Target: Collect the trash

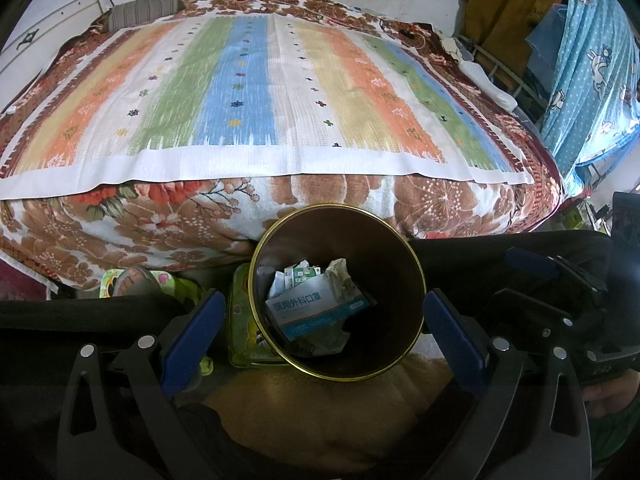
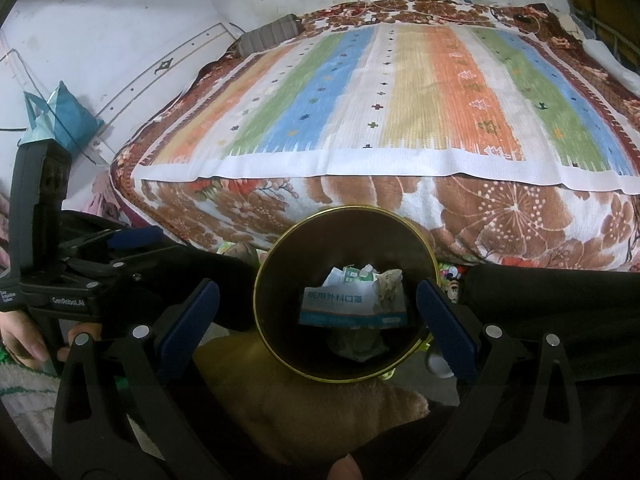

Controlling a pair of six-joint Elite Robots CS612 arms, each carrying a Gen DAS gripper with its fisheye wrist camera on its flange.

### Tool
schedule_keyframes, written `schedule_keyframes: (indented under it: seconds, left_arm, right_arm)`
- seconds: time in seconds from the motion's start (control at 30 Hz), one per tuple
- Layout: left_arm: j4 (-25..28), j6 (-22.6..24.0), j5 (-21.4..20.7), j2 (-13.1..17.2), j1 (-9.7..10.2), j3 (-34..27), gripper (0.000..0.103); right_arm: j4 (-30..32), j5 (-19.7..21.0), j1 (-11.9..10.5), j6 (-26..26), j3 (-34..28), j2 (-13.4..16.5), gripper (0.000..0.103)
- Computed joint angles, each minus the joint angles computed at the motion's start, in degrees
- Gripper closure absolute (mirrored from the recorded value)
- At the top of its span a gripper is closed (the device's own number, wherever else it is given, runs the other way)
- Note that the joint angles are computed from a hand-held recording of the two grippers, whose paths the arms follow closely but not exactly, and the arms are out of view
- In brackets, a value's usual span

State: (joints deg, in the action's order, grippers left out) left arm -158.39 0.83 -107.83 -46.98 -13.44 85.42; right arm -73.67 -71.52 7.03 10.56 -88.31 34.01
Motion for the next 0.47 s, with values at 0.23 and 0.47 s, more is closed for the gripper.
schedule_keyframes:
  seconds: [0.23,0.47]
  left_arm:
    - [-0.1,0.0,0.1,0.0,0.0,0.2,0.006]
    - [0.6,-0.2,-0.2,0.1,0.13,0.2,0.006]
  right_arm:
    - [-0.1,0.0,0.0,0.1,0.0,0.0,0.009]
    - [0.0,0.0,0.0,0.0,0.0,0.0,0.009]
